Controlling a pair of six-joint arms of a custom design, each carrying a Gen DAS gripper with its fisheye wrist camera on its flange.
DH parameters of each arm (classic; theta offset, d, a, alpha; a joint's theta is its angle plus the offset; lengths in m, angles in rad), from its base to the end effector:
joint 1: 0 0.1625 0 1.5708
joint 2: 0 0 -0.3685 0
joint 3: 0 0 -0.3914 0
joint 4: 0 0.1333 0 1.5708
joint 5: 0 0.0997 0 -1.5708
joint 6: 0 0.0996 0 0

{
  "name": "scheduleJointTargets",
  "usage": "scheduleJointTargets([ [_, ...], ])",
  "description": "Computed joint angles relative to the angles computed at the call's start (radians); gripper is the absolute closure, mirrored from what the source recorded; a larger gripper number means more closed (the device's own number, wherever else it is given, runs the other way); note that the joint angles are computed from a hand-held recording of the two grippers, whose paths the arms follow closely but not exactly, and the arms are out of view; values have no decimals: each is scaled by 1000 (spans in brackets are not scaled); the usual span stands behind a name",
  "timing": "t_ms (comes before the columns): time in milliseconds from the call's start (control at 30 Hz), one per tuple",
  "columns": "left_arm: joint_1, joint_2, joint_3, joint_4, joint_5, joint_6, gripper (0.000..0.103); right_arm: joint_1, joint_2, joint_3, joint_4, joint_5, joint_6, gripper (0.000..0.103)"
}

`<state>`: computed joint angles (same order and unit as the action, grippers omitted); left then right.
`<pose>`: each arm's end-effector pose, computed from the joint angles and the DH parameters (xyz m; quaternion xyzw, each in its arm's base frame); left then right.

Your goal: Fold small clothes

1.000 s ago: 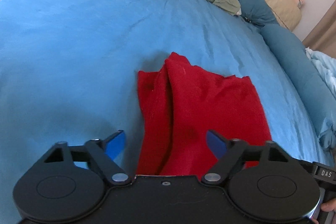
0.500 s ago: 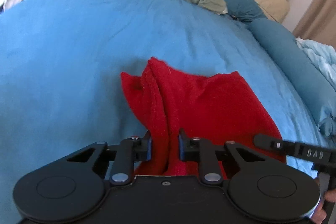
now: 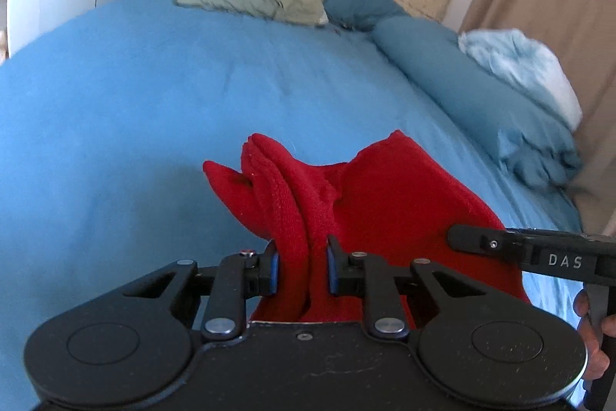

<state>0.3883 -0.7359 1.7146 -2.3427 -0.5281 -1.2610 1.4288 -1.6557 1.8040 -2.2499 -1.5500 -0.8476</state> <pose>-0.4527 -0.4222 0.0155 0.0175 0.8639 -0.4349 0.2535 0.0643 -0.5064 0.4364 0.3360 -0.9046 0.2356 0.1157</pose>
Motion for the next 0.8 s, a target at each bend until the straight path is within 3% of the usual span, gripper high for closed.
scheduleJointTargets([
  [200, -19, 95, -12, 76, -62, -191, 78, -170, -74, 88, -4, -19, -48, 65],
  [267, -24, 105, -19, 86, -53, -212, 78, -214, -89, 96, 13, 37, -52, 64],
  [400, -28, 100, -49, 172, -50, -269, 71, -190, -80, 77, 17, 14, -63, 58],
  [467, -35, 94, -65, 260, -23, -321, 65, -182, -96, 93, -33, 20, -107, 39],
  [500, -40, 88, -67, 310, -11, -350, 58, -187, -102, 101, -60, 34, -129, 24],
  [533, -45, 81, -69, 368, -1, -384, 53, -180, -100, 107, -88, 30, -139, 20],
  [633, -39, 79, -78, 451, -11, -435, 53, -162, -75, 103, -124, -30, -140, 20],
  [800, -12, 79, -50, 425, -58, -412, 52, -173, -18, 99, -174, -99, -71, 20],
])
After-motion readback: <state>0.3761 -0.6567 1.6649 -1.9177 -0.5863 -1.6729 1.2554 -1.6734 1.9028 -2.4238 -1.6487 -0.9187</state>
